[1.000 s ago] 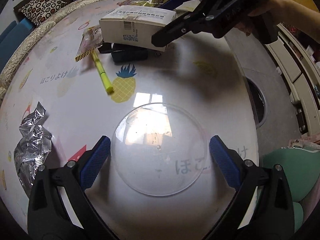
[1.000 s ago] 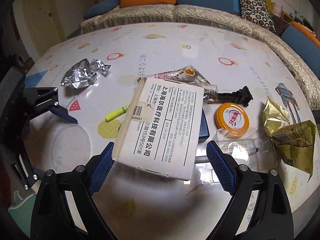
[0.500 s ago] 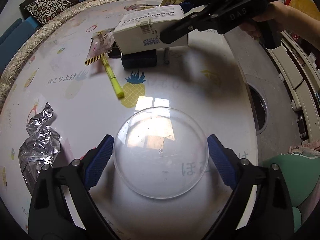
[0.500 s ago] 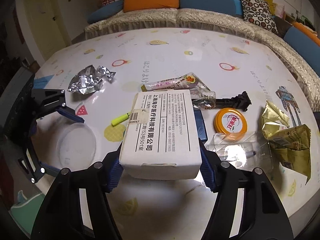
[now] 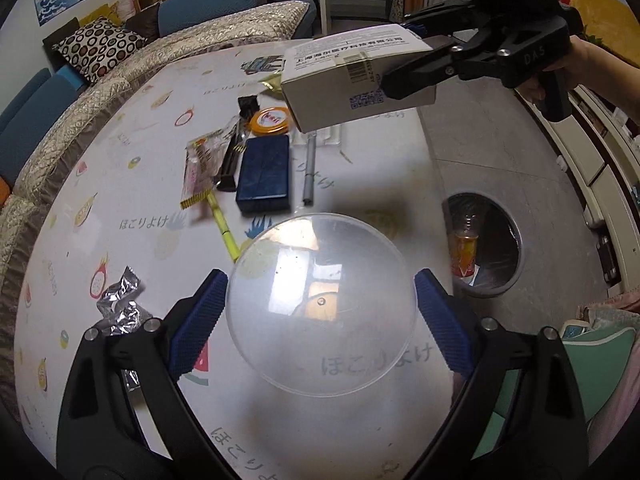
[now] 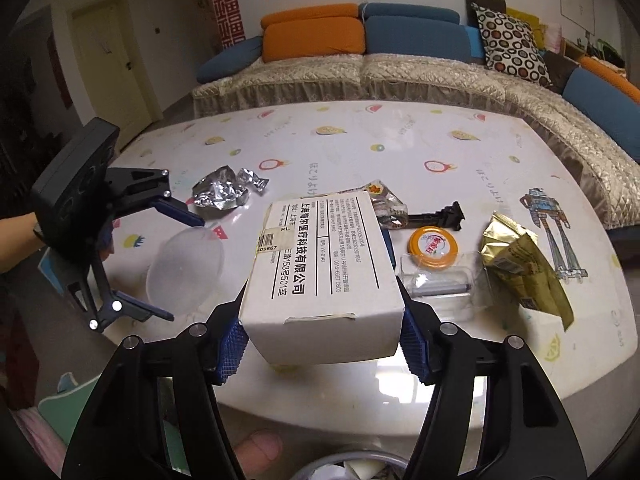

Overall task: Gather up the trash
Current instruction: 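Carry lid and box over the bin and open both tools to drop them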

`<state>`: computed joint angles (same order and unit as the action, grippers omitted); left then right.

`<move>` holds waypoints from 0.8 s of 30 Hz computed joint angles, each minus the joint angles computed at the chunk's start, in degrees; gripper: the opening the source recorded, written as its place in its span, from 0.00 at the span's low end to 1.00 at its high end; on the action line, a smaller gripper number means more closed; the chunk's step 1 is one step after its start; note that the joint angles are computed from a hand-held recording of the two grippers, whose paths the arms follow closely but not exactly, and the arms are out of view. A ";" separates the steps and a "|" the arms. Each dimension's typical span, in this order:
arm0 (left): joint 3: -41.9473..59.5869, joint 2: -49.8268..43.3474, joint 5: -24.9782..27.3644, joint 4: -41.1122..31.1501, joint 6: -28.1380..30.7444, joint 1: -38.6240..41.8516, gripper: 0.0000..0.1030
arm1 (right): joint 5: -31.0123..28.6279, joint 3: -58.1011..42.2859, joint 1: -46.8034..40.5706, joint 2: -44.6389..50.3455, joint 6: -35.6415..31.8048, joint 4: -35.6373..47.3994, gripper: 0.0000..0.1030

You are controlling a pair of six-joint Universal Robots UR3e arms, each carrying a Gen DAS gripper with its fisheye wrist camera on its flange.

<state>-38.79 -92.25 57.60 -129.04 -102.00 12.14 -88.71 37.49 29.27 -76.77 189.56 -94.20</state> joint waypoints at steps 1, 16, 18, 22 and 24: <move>1.35 -0.35 0.06 -0.22 -0.86 -1.54 0.88 | -0.09 3.12 0.07 -3.29 0.35 -0.09 0.62; -1.72 -1.70 5.55 15.62 -19.51 -34.82 0.88 | -4.79 37.18 0.07 -44.29 9.39 9.56 0.62; -1.59 -3.00 6.06 17.08 -21.14 -38.76 0.88 | -4.25 39.59 -1.29 -48.48 10.18 12.09 0.62; -1.40 -5.58 7.26 20.22 -24.73 -45.44 0.88 | -2.38 44.26 -5.64 -56.99 9.92 17.62 0.62; -2.17 -6.77 7.76 22.06 -26.31 -48.18 0.88 | -0.56 46.26 -9.32 -61.02 8.05 21.01 0.62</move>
<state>-40.95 -99.02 65.36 -106.98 -128.31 -36.03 -89.27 83.75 19.94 -137.79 197.62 -73.18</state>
